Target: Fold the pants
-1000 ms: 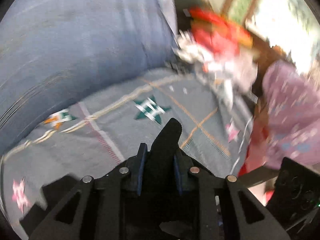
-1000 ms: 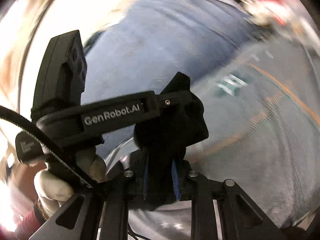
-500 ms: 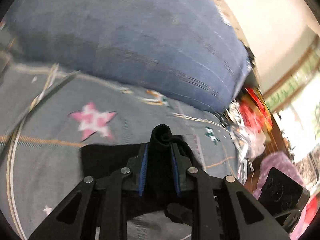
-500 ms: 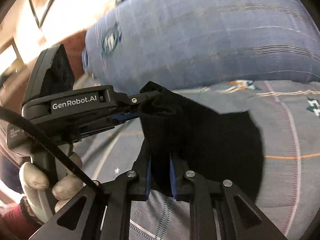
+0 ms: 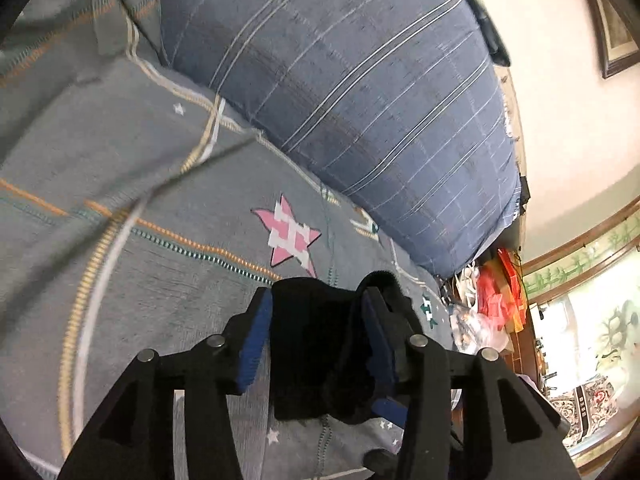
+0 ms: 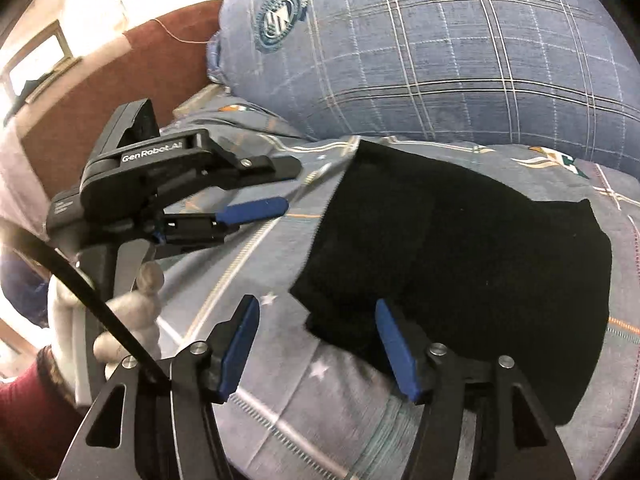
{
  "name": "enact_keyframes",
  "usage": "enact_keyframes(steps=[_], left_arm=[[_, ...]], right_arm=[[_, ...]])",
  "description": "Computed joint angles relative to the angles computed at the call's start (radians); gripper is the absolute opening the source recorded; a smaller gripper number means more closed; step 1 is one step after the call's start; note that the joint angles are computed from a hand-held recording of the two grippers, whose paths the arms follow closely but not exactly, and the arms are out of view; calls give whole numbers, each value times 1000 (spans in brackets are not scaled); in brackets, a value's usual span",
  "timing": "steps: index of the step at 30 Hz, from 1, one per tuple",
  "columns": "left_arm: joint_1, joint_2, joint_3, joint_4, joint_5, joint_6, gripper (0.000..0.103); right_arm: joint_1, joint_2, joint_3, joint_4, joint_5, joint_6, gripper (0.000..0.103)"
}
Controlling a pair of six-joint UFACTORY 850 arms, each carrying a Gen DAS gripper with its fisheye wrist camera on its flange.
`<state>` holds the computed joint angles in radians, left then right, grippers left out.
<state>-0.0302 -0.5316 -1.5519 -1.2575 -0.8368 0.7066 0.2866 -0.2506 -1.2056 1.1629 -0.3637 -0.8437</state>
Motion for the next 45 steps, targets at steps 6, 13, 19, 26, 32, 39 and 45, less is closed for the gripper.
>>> enact_keyframes(steps=[6, 13, 19, 26, 32, 39, 45], left_arm=[[-48, 49, -25, 37, 0, 23, 45], [-200, -32, -180, 367, 92, -173, 54], [-206, -91, -168, 616, 143, -408, 50], [-190, -51, -68, 461, 217, -252, 53], [-163, -57, -98, 398, 153, -226, 50], [-145, -3, -80, 280, 143, -130, 52], [-198, -133, -184, 526, 158, -352, 66]], right_arm=[[-82, 157, 150, 189, -58, -125, 66], [-219, 210, 212, 329, -25, -101, 66], [-298, 107, 125, 492, -154, -117, 66], [-286, -174, -103, 320, -285, 118, 64], [-264, -221, -175, 281, -165, 180, 62], [-277, -103, -85, 380, -183, 16, 63], [-278, -99, -15, 363, -205, 26, 65]])
